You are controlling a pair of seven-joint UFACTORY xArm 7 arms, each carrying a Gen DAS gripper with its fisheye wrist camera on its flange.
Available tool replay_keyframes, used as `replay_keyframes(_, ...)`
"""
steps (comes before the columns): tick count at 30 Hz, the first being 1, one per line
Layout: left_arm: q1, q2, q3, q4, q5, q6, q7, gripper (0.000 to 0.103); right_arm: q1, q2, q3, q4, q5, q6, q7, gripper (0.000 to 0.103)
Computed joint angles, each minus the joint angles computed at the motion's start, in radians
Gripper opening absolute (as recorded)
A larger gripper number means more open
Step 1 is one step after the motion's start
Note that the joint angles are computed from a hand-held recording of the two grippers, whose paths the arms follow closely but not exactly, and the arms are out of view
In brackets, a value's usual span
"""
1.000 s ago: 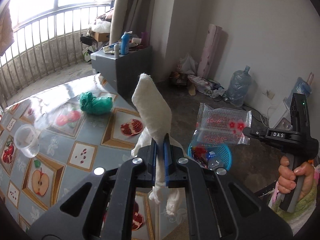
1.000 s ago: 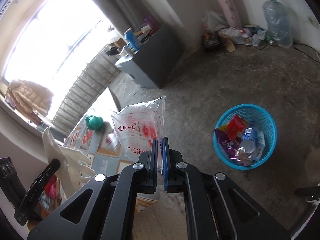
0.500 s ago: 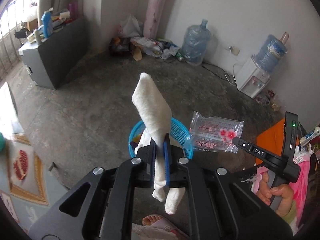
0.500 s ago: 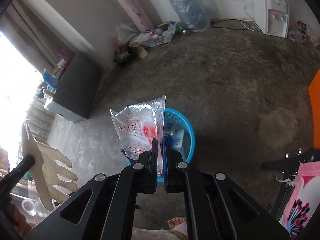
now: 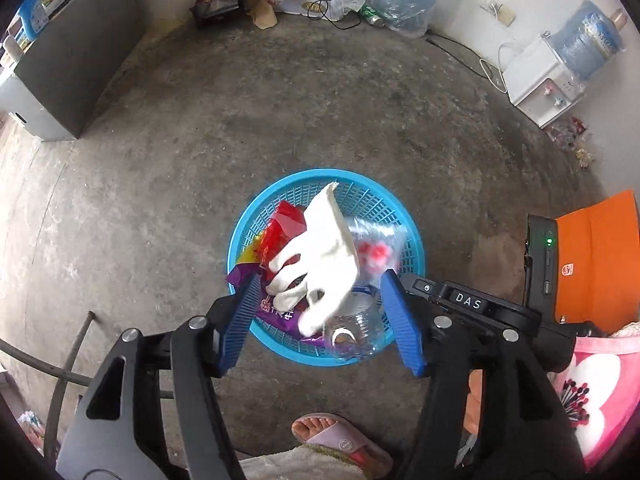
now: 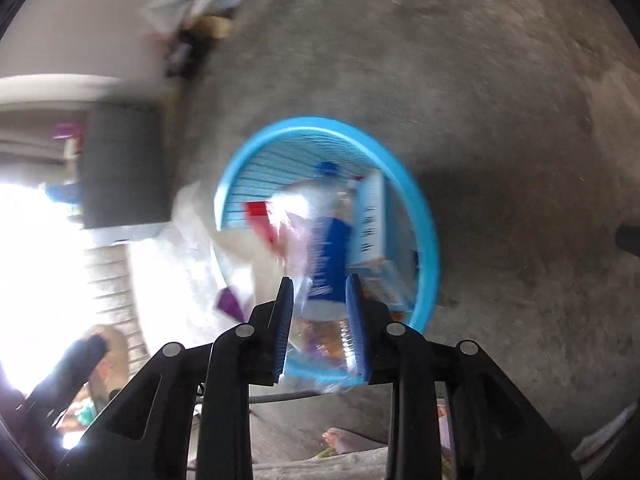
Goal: Collect trash
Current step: 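Open both tools to drop the glove and bag into the basket, then move both tools back toward the table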
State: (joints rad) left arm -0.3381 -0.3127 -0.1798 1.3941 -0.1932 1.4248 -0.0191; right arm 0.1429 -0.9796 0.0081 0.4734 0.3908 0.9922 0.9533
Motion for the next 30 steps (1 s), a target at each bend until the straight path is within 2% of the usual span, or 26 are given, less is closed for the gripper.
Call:
replay_keyframes(3,0.006,-0.035,0.01,-0.021,-0.007,-0.01,-0.005,0.068,-0.008,-0.069,0.014,-0.033,-0.002,0.018,0.033,0.04)
replay_keyframes(9,0.021,-0.11,0.027,-0.025,0.001,-0.006,0.027,0.071,-0.035,-0.207,0.04,-0.004,-0.084,0.124,0.064,0.045)
replay_keyframes(14,0.034,-0.195,0.066,0.006,-0.046,0.024,0.044,0.074,-0.039,-0.255,0.045,0.051,-0.116,0.181,0.057,0.045)
replay_keyframes(21,0.11,-0.389,0.13,0.007,-0.005,0.048,0.066,0.075,-0.006,-0.193,0.081,0.229,-0.153,0.21,-0.026,0.051)
replay_keyframes(30,0.289,-0.628,0.303,0.036,0.123,0.126,0.063,0.075,0.103,0.002,0.149,0.454,-0.13,0.127,-0.187,0.051)
